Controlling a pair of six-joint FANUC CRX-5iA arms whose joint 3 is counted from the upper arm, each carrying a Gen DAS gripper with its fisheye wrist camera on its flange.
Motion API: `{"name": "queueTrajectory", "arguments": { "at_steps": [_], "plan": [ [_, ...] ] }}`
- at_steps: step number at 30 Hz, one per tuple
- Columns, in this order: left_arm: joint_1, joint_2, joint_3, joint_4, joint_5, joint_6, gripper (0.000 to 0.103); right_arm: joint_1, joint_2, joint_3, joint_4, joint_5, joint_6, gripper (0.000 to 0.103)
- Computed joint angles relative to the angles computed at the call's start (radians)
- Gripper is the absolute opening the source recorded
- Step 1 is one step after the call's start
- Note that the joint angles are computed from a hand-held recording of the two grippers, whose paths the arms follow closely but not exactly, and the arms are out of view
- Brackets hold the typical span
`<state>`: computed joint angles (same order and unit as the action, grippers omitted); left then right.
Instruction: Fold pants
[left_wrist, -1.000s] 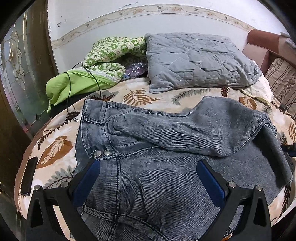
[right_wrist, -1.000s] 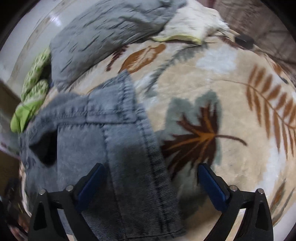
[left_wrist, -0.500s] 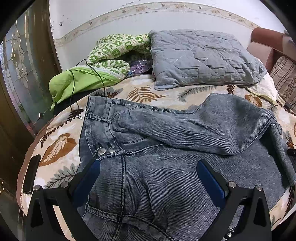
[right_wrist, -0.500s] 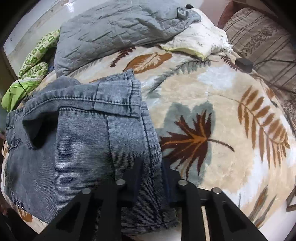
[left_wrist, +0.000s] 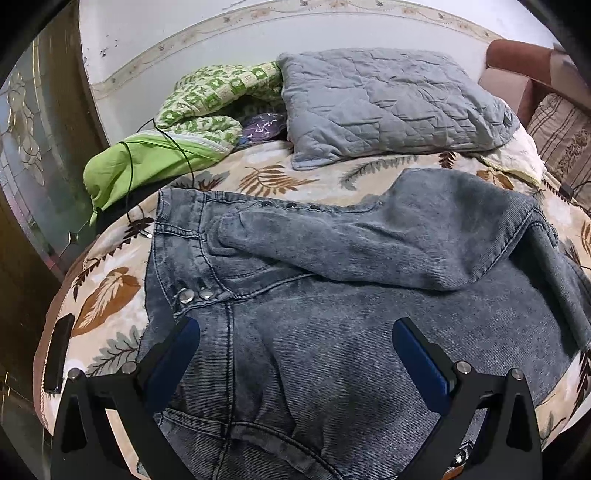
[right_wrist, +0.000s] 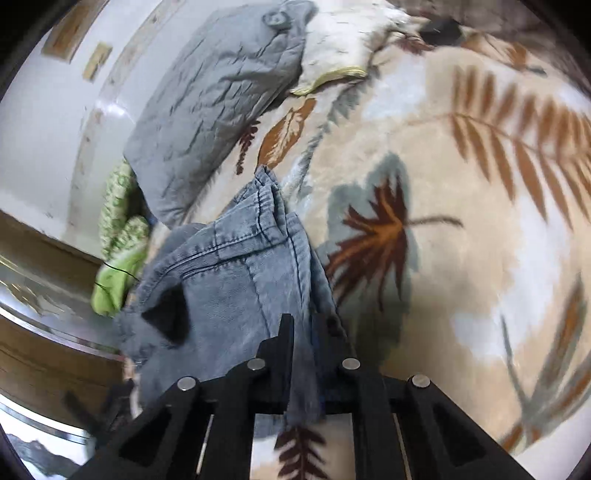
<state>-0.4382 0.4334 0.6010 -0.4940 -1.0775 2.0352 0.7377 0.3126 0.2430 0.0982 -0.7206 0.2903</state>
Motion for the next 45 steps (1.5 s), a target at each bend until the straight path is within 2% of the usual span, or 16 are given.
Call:
{"name": "queueTrajectory", "arguments": {
  "at_steps": [4,13,17,18,19,21,22,25,28,30,32,33,38,41,44,45],
  "plan": [
    [0.005,-0.001,-0.001,0.017,0.010,0.007,0.103,0.015,-0.085,-0.142,0.001,0.143,-0.078,0.013],
    [-0.003,-0.012,-0.017,0.004,0.016,0.003,0.103,0.017,-0.075,-0.114,-0.162,0.096,-0.011,0.017],
    [0.003,-0.015,-0.020,0.013,0.021,0.008,0.103,0.039,-0.096,-0.167,-0.083,0.125,-0.108,0.019],
    [0.002,-0.014,-0.020,0.014,0.021,0.006,0.103,0.037,-0.109,-0.193,-0.076,0.151,-0.131,0.028],
    [0.000,-0.013,-0.019,0.013,0.022,0.003,0.103,0.037,-0.116,-0.209,-0.067,0.170,-0.153,0.055],
    [-0.005,-0.015,-0.021,0.008,0.025,-0.001,0.103,0.041,-0.134,-0.260,-0.018,0.239,-0.235,0.090],
    [-0.007,-0.016,-0.022,0.004,0.027,-0.003,0.103,0.040,-0.143,-0.285,-0.005,0.291,-0.255,0.094],
    [-0.014,-0.018,-0.023,-0.009,0.028,-0.003,0.103,0.042,-0.135,-0.298,0.064,0.316,-0.324,0.094],
    [-0.014,-0.017,-0.022,-0.011,0.024,-0.004,0.103,0.040,-0.133,-0.342,0.183,0.419,-0.450,0.094],
    [-0.014,-0.017,-0.023,-0.010,0.023,-0.004,0.103,0.040,-0.118,-0.308,0.148,0.400,-0.394,0.094],
    [-0.012,-0.017,-0.023,-0.008,0.021,-0.003,0.103,0.037,-0.089,-0.241,0.036,0.323,-0.318,0.094],
    [-0.012,-0.018,-0.024,-0.007,0.022,-0.002,0.103,0.036,-0.090,-0.252,0.033,0.343,-0.339,0.094],
    [-0.012,-0.017,-0.024,0.000,0.028,-0.008,0.103,0.038,-0.102,-0.327,0.168,0.436,-0.497,0.093],
    [-0.012,-0.015,-0.023,0.008,0.031,-0.017,0.103,0.038,-0.090,-0.320,0.198,0.431,-0.495,0.088],
    [-0.017,-0.011,-0.018,0.003,0.024,-0.023,0.103,0.035,-0.062,-0.301,0.248,0.429,-0.534,0.064],
    [-0.017,-0.010,-0.018,0.004,0.023,-0.024,0.103,0.033,-0.050,-0.278,0.204,0.417,-0.494,0.047]
  ]
}}
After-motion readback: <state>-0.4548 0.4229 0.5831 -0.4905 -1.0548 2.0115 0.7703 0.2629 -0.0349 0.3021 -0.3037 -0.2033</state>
